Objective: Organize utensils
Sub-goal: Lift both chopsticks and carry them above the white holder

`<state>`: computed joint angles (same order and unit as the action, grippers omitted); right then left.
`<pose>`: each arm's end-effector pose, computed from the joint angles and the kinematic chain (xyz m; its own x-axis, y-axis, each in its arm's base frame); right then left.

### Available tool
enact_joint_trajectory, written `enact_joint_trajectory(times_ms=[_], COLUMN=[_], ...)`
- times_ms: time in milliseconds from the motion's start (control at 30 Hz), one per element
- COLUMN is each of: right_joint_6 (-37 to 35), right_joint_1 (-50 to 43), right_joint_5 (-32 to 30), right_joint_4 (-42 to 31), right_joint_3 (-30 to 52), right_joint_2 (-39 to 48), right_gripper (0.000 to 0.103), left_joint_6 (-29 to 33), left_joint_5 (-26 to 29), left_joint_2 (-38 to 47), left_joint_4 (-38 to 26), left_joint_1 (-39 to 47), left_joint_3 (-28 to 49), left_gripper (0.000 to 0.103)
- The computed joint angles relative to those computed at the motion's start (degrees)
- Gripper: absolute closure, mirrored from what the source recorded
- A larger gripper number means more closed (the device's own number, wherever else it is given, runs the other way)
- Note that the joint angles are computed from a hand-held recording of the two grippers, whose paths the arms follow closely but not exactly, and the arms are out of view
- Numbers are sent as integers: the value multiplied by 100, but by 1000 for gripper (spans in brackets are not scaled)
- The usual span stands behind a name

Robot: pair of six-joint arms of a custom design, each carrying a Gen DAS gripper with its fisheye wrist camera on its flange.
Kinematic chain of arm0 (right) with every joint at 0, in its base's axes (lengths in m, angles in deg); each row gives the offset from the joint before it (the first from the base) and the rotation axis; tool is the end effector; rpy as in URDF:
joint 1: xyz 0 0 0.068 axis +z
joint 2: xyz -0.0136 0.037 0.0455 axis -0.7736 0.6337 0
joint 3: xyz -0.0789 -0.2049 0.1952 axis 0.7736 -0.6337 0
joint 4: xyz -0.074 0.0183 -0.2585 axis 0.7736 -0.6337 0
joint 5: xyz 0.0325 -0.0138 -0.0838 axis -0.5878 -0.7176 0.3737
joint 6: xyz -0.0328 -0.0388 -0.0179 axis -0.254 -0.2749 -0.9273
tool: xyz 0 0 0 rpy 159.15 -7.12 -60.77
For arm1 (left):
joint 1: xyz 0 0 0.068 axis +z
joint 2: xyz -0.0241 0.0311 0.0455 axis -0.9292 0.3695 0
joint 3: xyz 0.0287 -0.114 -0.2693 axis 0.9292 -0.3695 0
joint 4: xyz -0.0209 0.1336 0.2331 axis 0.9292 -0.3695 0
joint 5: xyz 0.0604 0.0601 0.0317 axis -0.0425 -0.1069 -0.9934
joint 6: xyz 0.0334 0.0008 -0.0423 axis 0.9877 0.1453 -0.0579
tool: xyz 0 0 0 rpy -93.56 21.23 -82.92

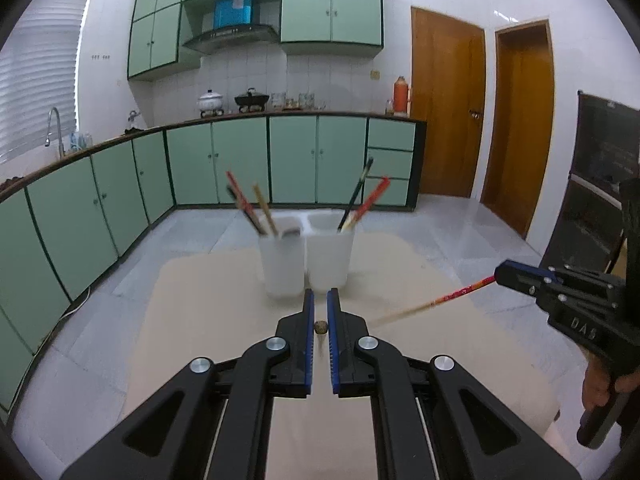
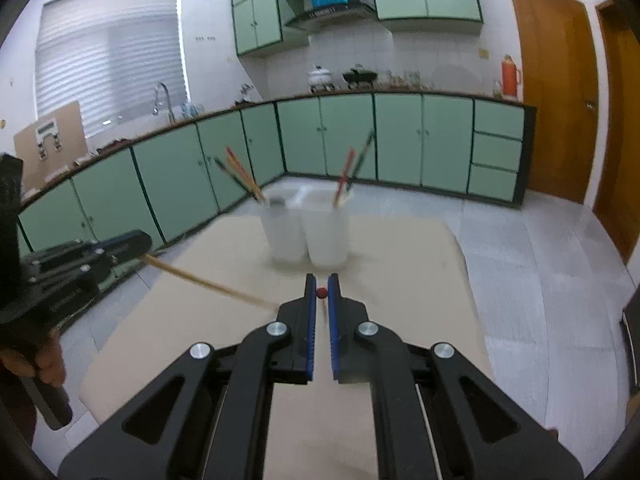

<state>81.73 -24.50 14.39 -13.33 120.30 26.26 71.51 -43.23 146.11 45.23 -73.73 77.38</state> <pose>0.2481 0.1131 0.3101 -0.5139 0.0143 -0.8577 -0.1332 0.9864 0.0963 0.2996 -0.0386 0.3120 -0.4443 0.1843 -0.8767 0.4059 0.9138 -0.0136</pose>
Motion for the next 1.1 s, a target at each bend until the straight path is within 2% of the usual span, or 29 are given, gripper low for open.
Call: enact_joint_trajectory(times_ms=[367,700,867,1100], right_joint_6=[-834,-900,-844,-810], right_joint_1=[-737,-1019,-1234,-1448], right_joint_5=[-1406,-1780,-1958,-1975], right_joint_4=[-1391,-1751,-2042,-2412], right_joint_3=[2460,4140,5404,7075], right_joint_2=[1133,1993,2761,3867], right_gripper=[98,98,98,98], left_joint_6=[136,-31,-235,-541], left_joint_5=[248,472,374,230], left_joint_2=[444,1015,1832,3360], left_joint_4=[-454,-479,-563,-1179], left_joint_1=[-31,5,-44,-129], left_joint_3=[1226,2454,3800,6133], left_gripper=[97,97,97,97])
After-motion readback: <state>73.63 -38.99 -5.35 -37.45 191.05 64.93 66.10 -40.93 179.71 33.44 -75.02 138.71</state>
